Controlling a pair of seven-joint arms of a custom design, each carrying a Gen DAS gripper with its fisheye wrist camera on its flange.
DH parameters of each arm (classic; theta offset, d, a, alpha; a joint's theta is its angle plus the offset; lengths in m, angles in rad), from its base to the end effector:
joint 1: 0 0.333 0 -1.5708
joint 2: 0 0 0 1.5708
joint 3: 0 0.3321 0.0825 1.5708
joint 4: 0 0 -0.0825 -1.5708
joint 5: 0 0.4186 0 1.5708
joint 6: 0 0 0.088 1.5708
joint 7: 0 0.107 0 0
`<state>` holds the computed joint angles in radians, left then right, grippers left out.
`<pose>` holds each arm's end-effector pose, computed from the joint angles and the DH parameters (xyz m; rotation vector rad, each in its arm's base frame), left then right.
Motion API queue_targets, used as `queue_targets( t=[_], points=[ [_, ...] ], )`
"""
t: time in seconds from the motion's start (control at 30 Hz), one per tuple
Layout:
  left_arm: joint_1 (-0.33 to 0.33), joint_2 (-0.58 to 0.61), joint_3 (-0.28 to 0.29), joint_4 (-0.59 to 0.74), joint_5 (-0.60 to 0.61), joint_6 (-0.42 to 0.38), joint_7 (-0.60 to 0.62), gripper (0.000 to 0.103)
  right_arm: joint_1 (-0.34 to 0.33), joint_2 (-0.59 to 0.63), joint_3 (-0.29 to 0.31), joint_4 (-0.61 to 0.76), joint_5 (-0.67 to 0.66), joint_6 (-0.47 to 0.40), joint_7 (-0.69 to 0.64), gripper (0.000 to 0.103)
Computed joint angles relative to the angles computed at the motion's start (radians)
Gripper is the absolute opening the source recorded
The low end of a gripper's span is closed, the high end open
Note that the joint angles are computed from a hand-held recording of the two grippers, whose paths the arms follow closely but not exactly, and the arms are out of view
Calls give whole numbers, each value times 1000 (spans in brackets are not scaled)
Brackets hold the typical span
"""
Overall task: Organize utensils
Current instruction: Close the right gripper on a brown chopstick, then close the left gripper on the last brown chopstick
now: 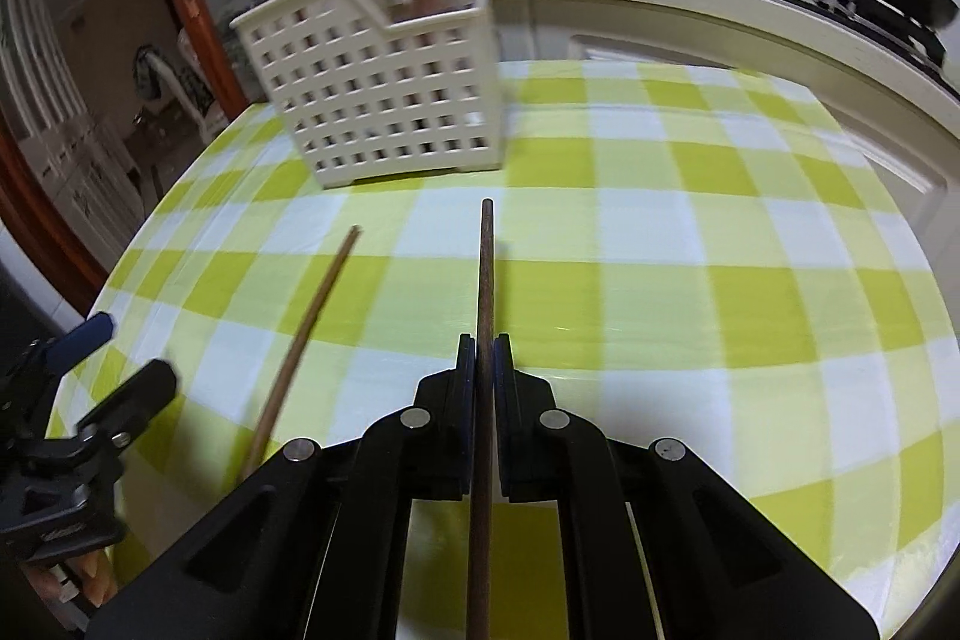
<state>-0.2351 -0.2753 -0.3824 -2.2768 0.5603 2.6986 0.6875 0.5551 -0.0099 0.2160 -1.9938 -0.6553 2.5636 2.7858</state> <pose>0.4241 -0.3394 0.5319 -1.5960 1.9252 -0.8127 0.4427 0.4437 0.5290 -1.7404 1.7271 -0.4886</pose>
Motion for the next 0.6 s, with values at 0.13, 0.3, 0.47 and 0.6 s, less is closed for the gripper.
queue_targets(
  t=[0.13, 0.3, 0.47, 0.6],
  points=[
    [-19, 82, 0, 75, -10, -33, 28, 82, -14, -41, -1, -54, -9, 32, 21, 7],
    [-65, 173, 22, 161, -16, -89, 63, 63, -39, -80, 9, -103, -10, 72, 28, 7],
    [-106, 231, 47, 215, -26, -139, 91, 47, -63, -108, 19, -139, -3, 110, 24, 7],
    [-126, 256, 64, 236, -48, -159, 114, 34, -79, -121, 29, -158, 5, 132, 24, 7]
  ],
)
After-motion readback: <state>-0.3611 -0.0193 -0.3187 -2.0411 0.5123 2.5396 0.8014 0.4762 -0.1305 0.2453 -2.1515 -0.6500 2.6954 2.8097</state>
